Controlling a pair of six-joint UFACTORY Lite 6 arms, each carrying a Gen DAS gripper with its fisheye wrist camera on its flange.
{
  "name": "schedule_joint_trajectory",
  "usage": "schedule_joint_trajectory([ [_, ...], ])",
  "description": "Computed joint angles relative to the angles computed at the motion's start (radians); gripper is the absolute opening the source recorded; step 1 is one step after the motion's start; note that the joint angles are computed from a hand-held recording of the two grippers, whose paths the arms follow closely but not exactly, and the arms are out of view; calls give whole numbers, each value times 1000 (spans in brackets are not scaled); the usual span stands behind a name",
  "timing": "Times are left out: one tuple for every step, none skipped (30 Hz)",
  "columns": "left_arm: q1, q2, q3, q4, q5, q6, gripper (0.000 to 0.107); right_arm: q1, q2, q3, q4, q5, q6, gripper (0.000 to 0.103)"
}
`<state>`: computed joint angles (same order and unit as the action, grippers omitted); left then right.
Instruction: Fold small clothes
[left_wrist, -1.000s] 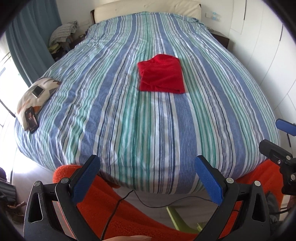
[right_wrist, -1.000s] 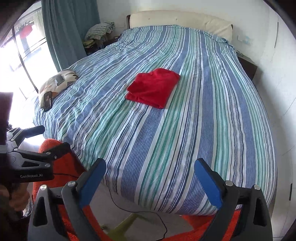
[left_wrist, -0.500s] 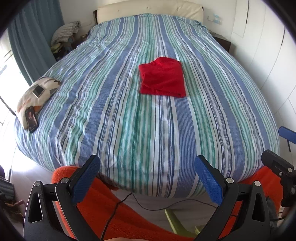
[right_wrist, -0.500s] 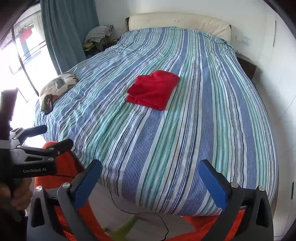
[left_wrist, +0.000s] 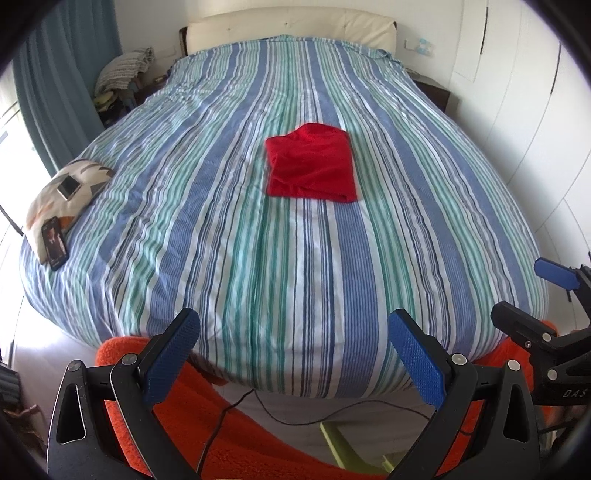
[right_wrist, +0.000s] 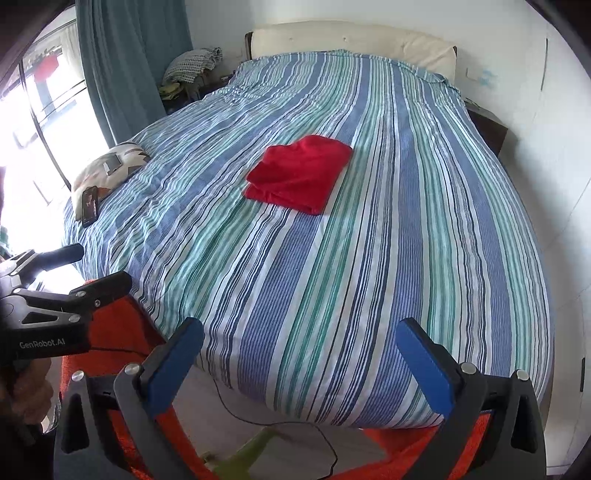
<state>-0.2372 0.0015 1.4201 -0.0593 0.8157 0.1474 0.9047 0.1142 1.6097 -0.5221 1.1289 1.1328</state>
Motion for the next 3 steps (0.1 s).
schedule_joint_trajectory([
  [-5, -9, -8, 9, -9, -5, 102, -1, -2, -3, -3, 0, 3, 103],
  [-8, -13, -10, 18, -14, -10, 102, -3, -3, -3, -4, 0, 4, 103],
  [-12, -17, -11, 25, -17, -16, 102, -4, -6, -7, -6, -1, 6, 103],
])
